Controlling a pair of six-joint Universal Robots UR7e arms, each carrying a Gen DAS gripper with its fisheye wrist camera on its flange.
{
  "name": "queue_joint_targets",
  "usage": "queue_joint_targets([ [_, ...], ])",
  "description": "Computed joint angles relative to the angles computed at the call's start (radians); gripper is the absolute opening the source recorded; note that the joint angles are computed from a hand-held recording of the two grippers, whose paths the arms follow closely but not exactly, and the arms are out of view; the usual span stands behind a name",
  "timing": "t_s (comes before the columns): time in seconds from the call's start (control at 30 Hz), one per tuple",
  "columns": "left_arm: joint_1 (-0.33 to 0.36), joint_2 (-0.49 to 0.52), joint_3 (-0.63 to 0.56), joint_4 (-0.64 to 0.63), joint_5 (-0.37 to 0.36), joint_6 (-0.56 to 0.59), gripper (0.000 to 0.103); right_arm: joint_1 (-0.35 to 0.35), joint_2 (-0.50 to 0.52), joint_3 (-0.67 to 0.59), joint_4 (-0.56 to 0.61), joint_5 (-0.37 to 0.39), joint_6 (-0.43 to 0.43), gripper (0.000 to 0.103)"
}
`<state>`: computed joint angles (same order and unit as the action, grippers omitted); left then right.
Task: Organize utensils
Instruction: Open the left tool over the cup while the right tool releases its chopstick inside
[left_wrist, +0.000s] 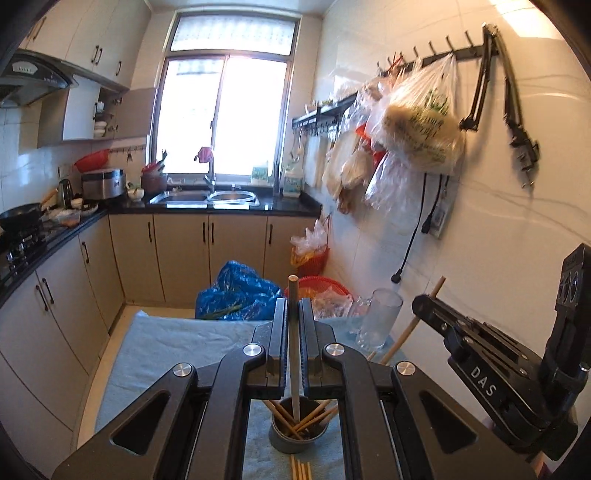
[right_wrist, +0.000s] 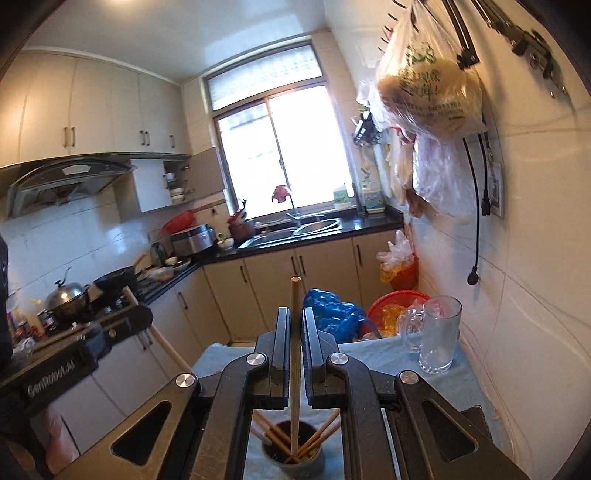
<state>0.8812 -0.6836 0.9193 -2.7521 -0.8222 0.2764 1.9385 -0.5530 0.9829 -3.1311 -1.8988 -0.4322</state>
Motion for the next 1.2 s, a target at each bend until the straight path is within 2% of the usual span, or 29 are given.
queue_joint_targets([
  [0.17, 0.037, 0.022, -0.012, 0.095, -0.004, -0.057, 0.005, -0.033, 0.048, -0.058, 0.077, -0.016, 0.057, 0.007],
  [0.4, 0.059, 0.01, 0.015, 0.106, -0.007, -0.109, 0.006, -0.067, 0.054, -0.058, 0.155, -0.016, 0.11, 0.007],
  [0.47, 0.062, -0.003, 0.03, 0.111, -0.011, -0.127, 0.012, -0.074, 0.052, -0.054, 0.167, -0.013, 0.127, 0.009],
  [0.5, 0.061, -0.01, 0.039, 0.107, -0.008, -0.134, 0.015, -0.076, 0.049, -0.051, 0.173, -0.01, 0.135, 0.015],
  [0.53, 0.061, -0.016, 0.049, 0.101, -0.006, -0.139, 0.023, -0.079, 0.047, -0.048, 0.179, -0.009, 0.144, 0.02],
  [0.57, 0.061, -0.023, 0.059, 0.096, -0.007, -0.145, 0.028, -0.079, 0.043, -0.042, 0.176, -0.01, 0.148, 0.033],
  [0.6, 0.059, -0.035, 0.077, 0.086, -0.007, -0.152, 0.03, -0.08, 0.039, -0.035, 0.168, -0.011, 0.151, 0.044],
  [0.63, 0.057, -0.047, 0.096, 0.076, -0.005, -0.156, 0.03, -0.08, 0.035, -0.026, 0.155, -0.013, 0.15, 0.049],
  [0.7, 0.051, -0.069, 0.131, 0.055, 0.001, -0.156, 0.031, -0.078, 0.022, -0.004, 0.132, -0.018, 0.142, 0.051],
  [0.87, 0.031, -0.133, 0.236, -0.017, 0.04, -0.161, 0.043, -0.072, -0.025, 0.07, 0.096, -0.023, 0.139, 0.058],
  [1.2, -0.008, -0.284, 0.487, -0.1, 0.116, -0.227, 0.052, -0.059, -0.164, 0.292, -0.002, -0.053, 0.112, 0.066],
])
